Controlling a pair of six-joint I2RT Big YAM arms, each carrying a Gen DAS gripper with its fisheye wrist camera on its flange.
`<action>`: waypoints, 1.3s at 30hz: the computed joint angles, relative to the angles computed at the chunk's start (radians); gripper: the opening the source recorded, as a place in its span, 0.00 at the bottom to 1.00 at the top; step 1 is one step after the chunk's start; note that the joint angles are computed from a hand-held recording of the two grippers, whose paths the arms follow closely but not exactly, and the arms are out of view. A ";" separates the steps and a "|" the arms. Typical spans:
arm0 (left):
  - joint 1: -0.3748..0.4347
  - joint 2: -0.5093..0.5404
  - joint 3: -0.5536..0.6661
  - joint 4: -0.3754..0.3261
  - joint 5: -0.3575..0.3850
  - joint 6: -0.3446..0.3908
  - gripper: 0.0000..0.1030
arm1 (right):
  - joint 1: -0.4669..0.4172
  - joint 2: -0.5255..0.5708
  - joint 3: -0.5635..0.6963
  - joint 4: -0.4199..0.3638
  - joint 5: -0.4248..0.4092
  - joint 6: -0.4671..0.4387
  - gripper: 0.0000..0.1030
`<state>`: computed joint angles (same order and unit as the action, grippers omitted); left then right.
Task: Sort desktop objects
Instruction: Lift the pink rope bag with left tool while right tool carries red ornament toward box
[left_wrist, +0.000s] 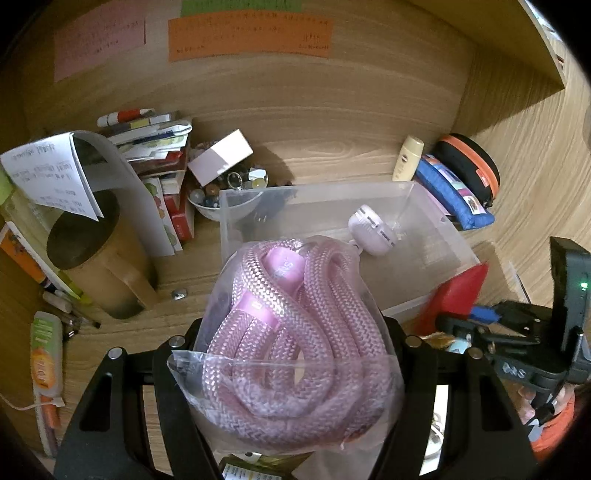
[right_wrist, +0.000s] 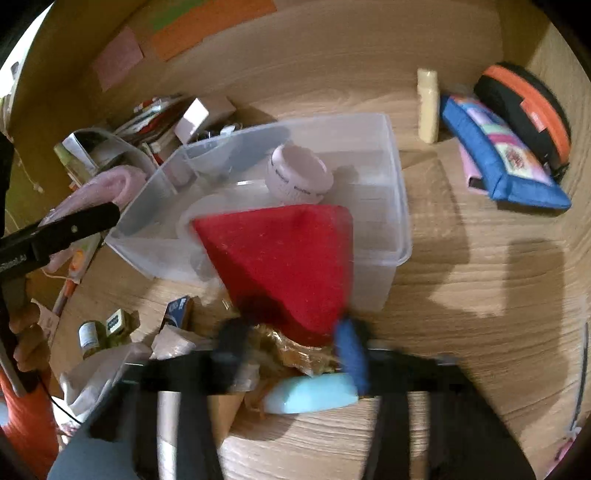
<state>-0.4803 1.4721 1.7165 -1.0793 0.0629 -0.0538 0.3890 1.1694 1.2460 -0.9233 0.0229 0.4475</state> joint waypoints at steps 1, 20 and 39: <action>0.001 0.001 0.000 0.001 0.004 0.000 0.64 | -0.010 -0.003 -0.010 0.016 -0.027 0.014 0.12; 0.003 0.053 0.070 0.022 0.018 -0.050 0.64 | 0.035 -0.043 0.095 0.082 0.226 -0.152 0.09; -0.010 0.176 0.148 -0.005 -0.008 -0.053 0.64 | -0.026 0.093 0.118 0.079 0.123 -0.203 0.09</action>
